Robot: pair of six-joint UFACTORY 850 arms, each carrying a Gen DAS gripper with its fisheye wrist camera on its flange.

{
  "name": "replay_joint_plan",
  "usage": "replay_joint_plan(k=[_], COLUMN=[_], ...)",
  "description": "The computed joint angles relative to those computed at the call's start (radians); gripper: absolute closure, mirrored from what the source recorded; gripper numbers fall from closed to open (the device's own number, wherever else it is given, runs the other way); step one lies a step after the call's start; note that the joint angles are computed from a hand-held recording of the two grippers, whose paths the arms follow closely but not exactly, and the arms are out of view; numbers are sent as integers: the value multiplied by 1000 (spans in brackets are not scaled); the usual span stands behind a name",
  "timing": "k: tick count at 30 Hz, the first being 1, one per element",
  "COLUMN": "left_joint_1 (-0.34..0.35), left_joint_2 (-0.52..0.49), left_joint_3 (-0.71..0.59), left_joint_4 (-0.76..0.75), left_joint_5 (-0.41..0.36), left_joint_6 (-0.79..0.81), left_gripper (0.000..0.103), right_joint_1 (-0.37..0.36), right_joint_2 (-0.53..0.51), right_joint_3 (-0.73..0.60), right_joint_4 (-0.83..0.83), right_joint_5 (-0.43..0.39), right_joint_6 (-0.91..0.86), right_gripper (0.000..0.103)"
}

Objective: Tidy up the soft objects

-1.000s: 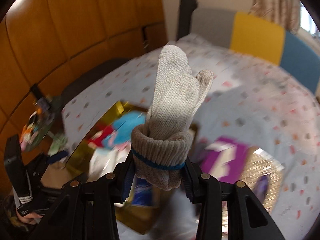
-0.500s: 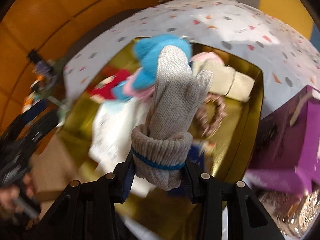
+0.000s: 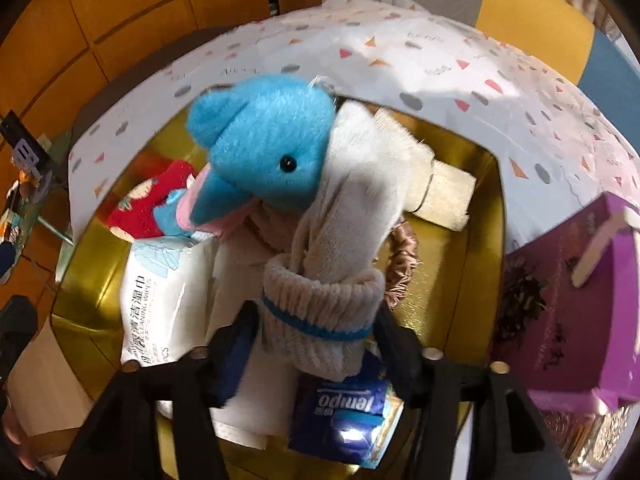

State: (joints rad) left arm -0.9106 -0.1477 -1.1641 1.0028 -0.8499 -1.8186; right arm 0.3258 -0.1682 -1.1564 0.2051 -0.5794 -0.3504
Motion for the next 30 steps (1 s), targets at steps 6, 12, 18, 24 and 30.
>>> replay_joint_plan(k=[6,12,18,24,30], left_joint_1=[-17,-41,-70,-98,-112], left_joint_2=[-9,-23,-58,-100,-114], left_joint_3=[-17,-42,-86,-138,-162], left_joint_4=[11,22,31,34,63], left_joint_5=[-36,-60,-86,-128,-132], left_joint_6=[3,-4,4,22,7], left_gripper=[0,0,0,0,0], right_joint_1=[-40,-54,-52,-67,-92], right_joint_2=[98,211,316,398,455], right_joint_3=[60,150,240,304,342], right_joint_4=[118,124,-182,-496,-645], right_joint_5=[38,130,264,300,332], right_joint_6=[-85,-64,266,620,821], right_gripper=[28,28,28,28,28])
